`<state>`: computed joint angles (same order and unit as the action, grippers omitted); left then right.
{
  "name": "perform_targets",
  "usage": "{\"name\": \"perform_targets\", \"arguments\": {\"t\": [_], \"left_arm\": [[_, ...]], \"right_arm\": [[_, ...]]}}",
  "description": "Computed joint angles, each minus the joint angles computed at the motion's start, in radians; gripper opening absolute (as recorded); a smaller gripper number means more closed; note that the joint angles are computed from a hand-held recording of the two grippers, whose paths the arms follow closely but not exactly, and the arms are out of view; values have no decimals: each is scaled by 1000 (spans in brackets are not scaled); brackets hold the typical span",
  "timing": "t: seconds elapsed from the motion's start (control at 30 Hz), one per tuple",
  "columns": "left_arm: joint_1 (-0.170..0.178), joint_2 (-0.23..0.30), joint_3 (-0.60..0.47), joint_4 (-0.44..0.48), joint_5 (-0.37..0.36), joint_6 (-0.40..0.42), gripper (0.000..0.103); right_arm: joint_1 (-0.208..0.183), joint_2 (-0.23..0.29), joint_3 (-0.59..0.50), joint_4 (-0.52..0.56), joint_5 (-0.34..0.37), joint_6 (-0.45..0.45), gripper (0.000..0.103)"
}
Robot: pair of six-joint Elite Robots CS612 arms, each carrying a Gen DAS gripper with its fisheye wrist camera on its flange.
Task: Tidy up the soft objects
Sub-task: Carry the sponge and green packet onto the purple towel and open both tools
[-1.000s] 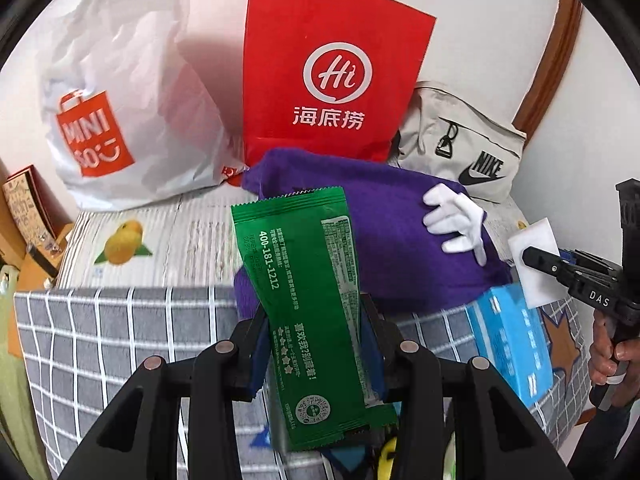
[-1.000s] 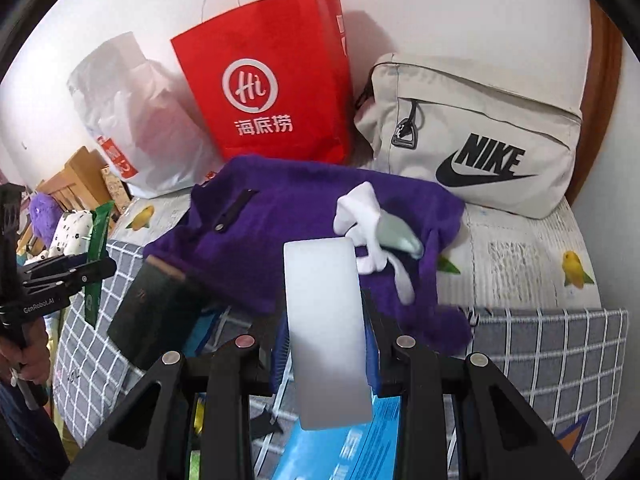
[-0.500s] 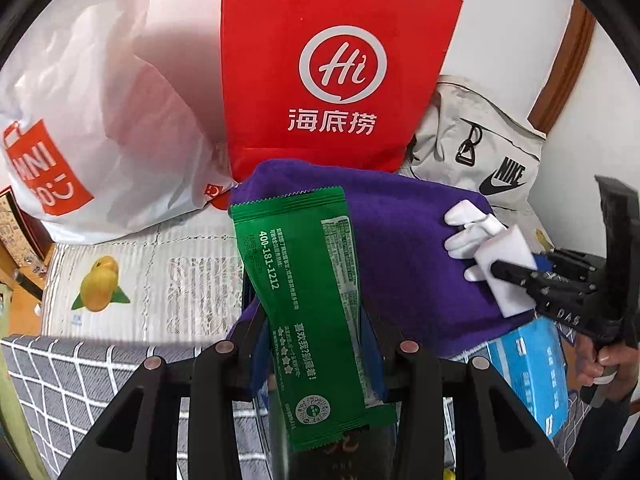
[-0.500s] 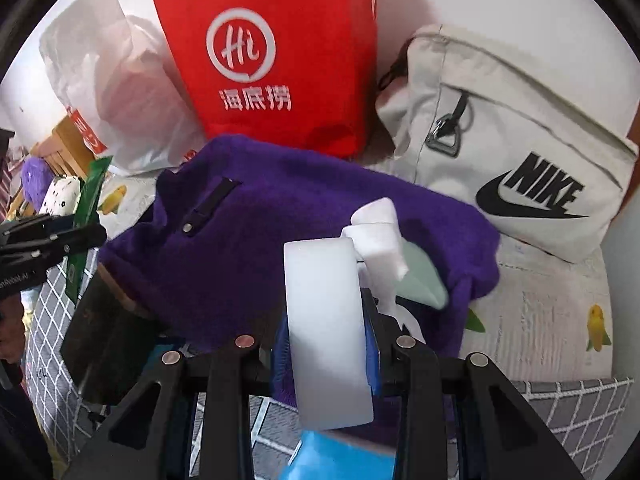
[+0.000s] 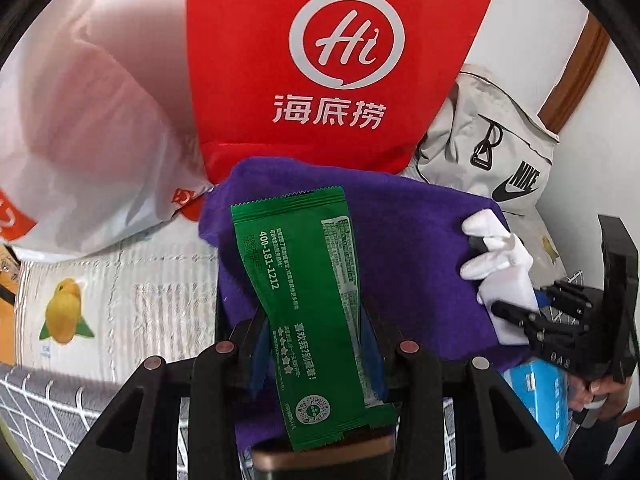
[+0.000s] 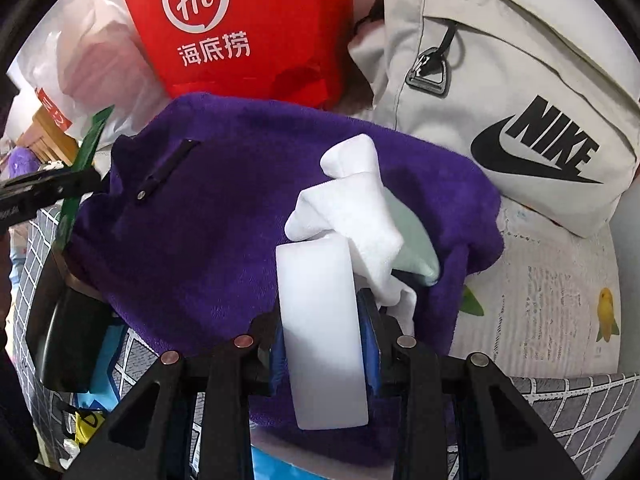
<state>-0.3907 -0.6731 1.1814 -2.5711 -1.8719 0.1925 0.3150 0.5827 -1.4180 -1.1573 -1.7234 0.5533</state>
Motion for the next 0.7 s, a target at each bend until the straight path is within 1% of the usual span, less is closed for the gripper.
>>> {"name": "perform_targets", "arguments": {"t": [0.1, 0.23, 0.27, 0.33, 0.37, 0.47, 0.53, 0.7], "left_arm": [[-9, 11, -19, 11, 41, 17, 38], [-14, 38, -66, 82, 63, 25, 38], [-16, 42, -72, 89, 73, 31, 38], [-21, 46, -78, 99, 97, 49, 38], [-22, 49, -83, 107, 102, 51, 38], [-23, 57, -95, 127, 103, 56, 40], [-27, 61, -102, 139, 119, 59, 40], [-37, 71, -115, 161, 146, 73, 40]], "right_arm": [[1, -1, 1, 11, -5, -15, 37], [0, 7, -18, 4, 1, -13, 47], [0, 9, -23, 7, -1, -9, 49], [0, 10, -29, 10, -7, -4, 57], [1, 13, -36, 9, -8, -1, 58], [2, 20, -55, 10, -13, 12, 59], [3, 26, -67, 1, -9, 21, 59], [-1, 45, -100, -19, 0, 73, 60]]}}
